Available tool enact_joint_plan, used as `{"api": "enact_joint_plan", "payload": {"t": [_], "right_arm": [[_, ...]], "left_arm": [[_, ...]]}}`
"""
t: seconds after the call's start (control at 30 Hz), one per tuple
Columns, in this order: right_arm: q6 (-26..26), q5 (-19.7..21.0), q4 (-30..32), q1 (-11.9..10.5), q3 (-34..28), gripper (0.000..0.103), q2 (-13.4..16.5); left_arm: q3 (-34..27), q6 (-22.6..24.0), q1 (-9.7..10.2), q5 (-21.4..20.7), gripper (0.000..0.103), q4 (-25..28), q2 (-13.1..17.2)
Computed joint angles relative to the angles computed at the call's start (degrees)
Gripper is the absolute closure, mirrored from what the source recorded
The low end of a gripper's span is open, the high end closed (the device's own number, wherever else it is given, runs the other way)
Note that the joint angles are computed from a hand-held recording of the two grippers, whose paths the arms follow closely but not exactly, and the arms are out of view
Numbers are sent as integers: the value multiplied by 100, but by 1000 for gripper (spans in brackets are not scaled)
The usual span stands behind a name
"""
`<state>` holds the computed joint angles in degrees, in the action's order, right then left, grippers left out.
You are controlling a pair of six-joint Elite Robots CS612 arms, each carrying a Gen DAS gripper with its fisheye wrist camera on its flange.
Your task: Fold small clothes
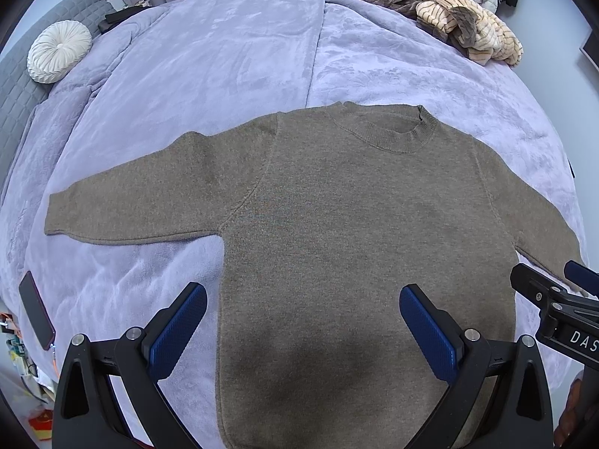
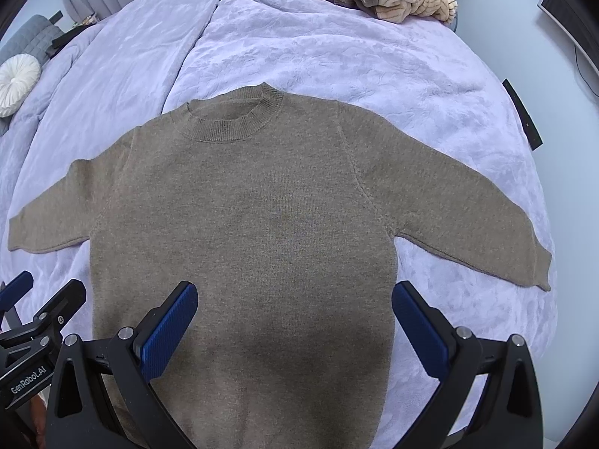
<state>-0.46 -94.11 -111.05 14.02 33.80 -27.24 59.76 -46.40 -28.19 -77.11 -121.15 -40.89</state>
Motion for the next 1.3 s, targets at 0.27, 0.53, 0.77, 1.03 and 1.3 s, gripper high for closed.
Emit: {"api": "enact_joint_plan", "payload": {"t": [0.27, 0.53, 0.77, 1.03, 1.3], "right_arm": [[-1, -10, 162, -2, -99, 0, 59], [-83, 12, 519, 0, -406, 0, 257], [-30, 140, 662, -21, -598, 0, 404], [-43, 707, 460, -1, -269, 0, 290], [-478, 843, 687, 170, -316, 0, 354]], "left_arm": [[-26, -10, 7, -51, 0, 28, 37], [-97, 18, 33, -90, 0, 99, 107], [77, 41, 144, -529, 0, -398, 154], [1370, -974, 592, -693, 0, -1802, -222], [2458, -2370, 1181, -324, 0, -2745, -416]]}}
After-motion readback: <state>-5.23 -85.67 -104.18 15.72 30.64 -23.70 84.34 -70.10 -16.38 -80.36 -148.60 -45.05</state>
